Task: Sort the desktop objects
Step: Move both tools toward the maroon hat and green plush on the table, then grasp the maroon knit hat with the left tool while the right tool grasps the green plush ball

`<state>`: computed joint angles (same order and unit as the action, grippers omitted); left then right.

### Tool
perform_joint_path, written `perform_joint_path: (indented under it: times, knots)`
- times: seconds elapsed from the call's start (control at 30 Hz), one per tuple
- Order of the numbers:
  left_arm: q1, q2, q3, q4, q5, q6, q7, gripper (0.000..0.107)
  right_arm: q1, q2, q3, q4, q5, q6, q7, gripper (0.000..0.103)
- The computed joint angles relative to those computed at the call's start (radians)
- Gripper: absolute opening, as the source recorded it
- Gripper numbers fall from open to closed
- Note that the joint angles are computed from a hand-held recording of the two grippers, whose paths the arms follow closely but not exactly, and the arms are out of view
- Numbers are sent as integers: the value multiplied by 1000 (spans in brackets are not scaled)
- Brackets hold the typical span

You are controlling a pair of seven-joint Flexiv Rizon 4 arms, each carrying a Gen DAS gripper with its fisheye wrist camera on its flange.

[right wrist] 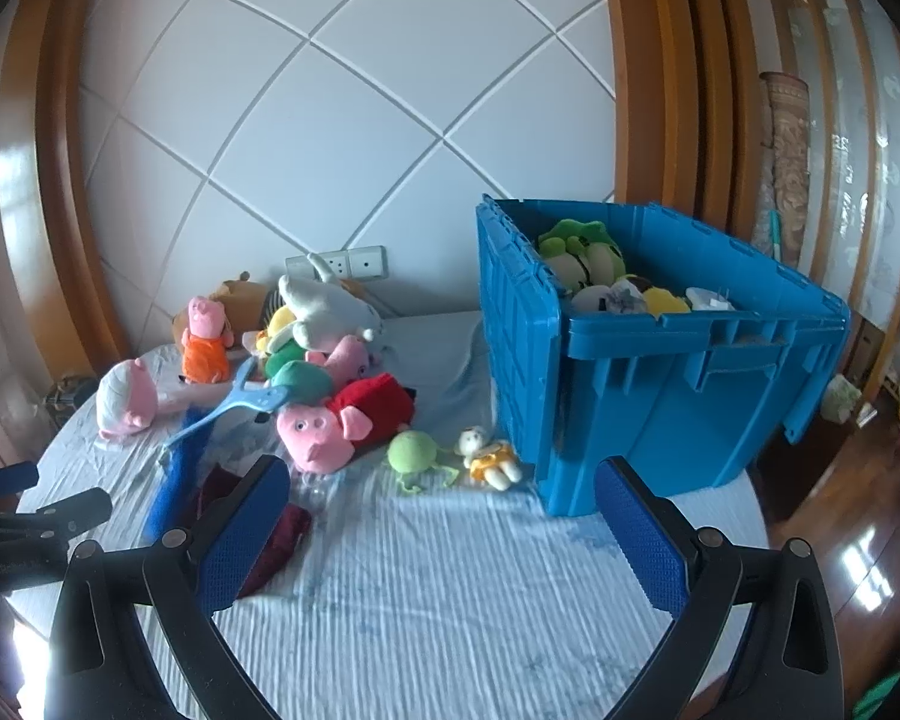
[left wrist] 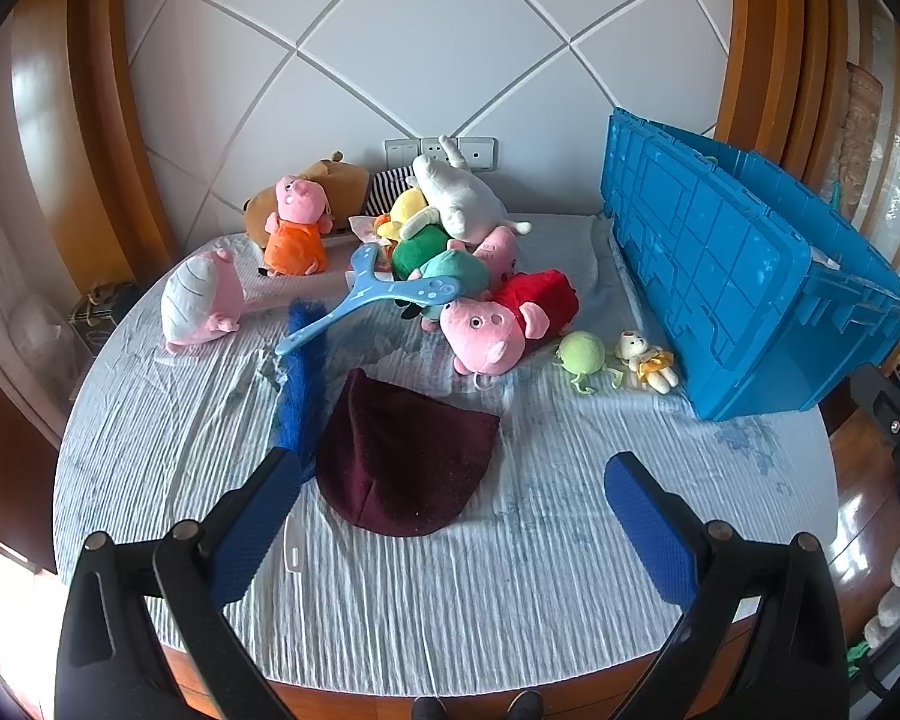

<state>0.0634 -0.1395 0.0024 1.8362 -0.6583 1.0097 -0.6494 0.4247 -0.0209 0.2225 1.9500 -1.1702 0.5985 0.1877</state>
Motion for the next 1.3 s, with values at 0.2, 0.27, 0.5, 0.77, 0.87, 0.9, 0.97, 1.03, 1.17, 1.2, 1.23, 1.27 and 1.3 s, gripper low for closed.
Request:
perform_joint_path:
  times: [0.2,0.27,0.5,0.77,0.87,0.9,0.97,1.03,1.17,1.2,1.23,1.27,1.3]
  knots:
    - [4,4,0,12,-24,1,36,103,-1,1,0,4,3,-2,1,103]
    - [6,4,2,11,-26,-5,39,103,-2,0,0,3,4,-1,0,103]
    - [10,-8,7,0,-7,-1,3,103,-13,-3,-8,6,12,33,-5,103]
    - [19,-26,5,-9,22,3,-31,103,-34,-14,-24,17,12,118,-11,103]
    - [25,-40,4,-11,22,14,-41,103,-50,-26,-36,25,13,184,-19,103]
    - [27,-50,8,-17,34,16,-60,103,-53,-32,-39,26,15,202,-25,103]
    - [33,-71,18,-34,75,11,-114,103,-59,-52,-48,22,26,241,-46,103]
    - [41,-95,33,-57,133,-3,-175,103,-64,-71,-58,20,32,285,-62,103]
    - [57,-150,66,-111,273,-23,-305,103,-71,-137,-88,-3,45,395,-113,103]
    - [68,-162,64,-120,284,-29,-313,103,-69,-154,-95,-12,48,410,-123,103]
    - [78,-175,62,-128,292,-35,-318,103,-64,-175,-102,-25,57,422,-136,103]
    - [87,-187,61,-138,299,-41,-322,103,-58,-195,-108,-39,72,428,-147,103]
    - [98,-200,56,-146,301,-44,-319,103,-50,-212,-114,-52,88,432,-156,103]
